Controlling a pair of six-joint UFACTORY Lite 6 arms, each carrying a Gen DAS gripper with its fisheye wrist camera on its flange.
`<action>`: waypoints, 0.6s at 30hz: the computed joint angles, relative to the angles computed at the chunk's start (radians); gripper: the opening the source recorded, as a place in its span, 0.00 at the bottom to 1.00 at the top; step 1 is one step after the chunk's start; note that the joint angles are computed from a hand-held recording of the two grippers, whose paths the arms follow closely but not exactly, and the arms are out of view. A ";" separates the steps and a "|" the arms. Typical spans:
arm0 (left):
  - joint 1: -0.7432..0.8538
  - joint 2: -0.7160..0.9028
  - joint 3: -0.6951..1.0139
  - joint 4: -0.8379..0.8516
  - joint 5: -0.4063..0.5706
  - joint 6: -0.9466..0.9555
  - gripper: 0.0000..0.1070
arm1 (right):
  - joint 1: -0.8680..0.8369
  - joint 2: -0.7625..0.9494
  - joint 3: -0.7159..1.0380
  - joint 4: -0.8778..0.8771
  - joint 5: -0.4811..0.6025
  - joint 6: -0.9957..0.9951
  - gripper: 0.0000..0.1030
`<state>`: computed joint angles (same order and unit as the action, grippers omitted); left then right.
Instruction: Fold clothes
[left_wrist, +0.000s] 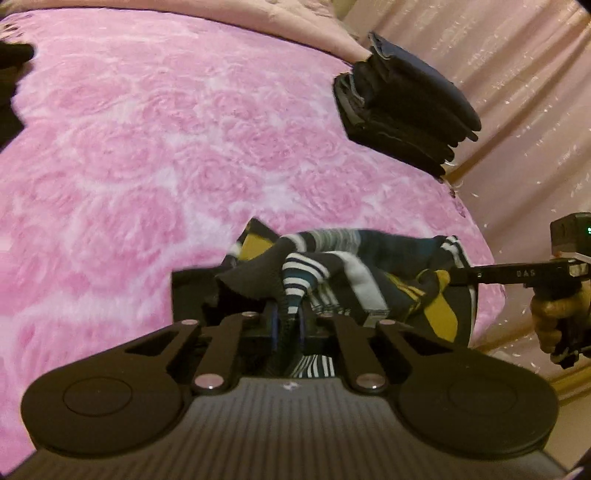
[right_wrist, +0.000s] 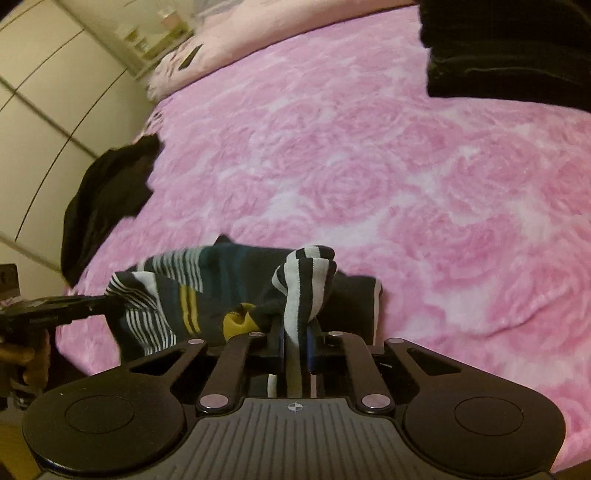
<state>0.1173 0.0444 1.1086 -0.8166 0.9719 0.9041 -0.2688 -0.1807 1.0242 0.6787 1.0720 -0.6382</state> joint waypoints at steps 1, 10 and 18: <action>0.008 -0.013 -0.017 0.009 -0.001 -0.012 0.06 | 0.003 0.005 -0.005 -0.001 -0.005 -0.008 0.08; 0.014 0.008 0.009 0.081 -0.004 -0.086 0.06 | 0.022 0.092 0.061 -0.020 0.029 -0.042 0.08; -0.044 0.204 0.090 0.123 -0.114 -0.146 0.10 | 0.077 0.268 0.072 -0.052 -0.097 -0.039 0.08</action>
<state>0.0731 0.2486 1.1990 -0.6937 0.8579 0.7580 -0.1921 0.0871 1.0957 0.6267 0.9755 -0.6768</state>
